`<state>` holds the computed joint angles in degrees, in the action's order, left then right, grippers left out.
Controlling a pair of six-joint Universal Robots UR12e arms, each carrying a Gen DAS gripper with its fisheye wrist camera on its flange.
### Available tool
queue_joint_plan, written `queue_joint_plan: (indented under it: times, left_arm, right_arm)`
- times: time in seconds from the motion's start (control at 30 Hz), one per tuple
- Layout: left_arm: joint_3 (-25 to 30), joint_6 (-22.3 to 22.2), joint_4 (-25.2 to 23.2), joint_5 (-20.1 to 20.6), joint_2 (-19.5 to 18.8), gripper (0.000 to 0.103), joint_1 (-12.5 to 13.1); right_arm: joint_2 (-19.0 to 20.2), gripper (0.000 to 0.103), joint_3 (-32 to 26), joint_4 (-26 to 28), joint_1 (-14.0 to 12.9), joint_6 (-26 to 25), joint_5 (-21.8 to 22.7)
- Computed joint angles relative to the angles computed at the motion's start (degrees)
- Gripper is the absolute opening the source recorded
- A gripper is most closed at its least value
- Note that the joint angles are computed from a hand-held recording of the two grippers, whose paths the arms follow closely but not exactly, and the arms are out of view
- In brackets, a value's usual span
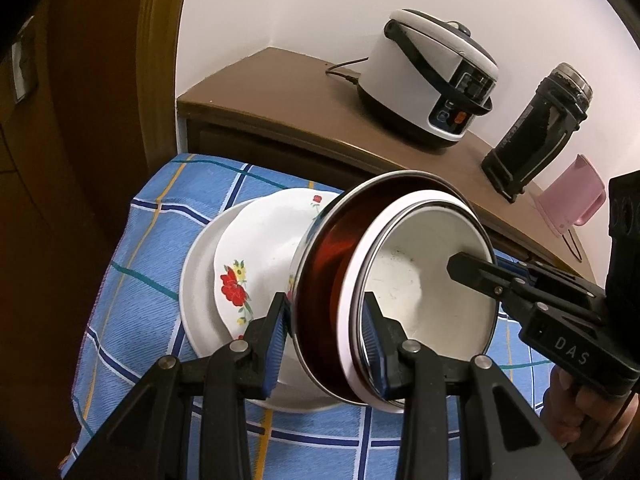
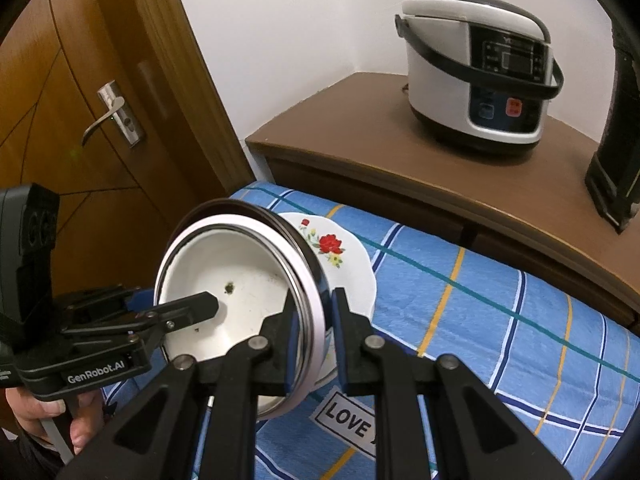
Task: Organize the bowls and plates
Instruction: 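Lower the bowl stack onto the red-flower plate stack with both grippers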
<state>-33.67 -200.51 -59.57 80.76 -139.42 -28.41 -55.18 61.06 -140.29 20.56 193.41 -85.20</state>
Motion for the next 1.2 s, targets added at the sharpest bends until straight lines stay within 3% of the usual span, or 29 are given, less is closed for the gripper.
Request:
queue_joint_plan:
  times: [1.2]
  left_arm:
    - [2.03,-1.02,-4.06,-2.38,-1.33,0.038,0.79]
  right_arm:
    - [3.62,0.016,-7.09,10.82,0.05,-3.35,2.64]
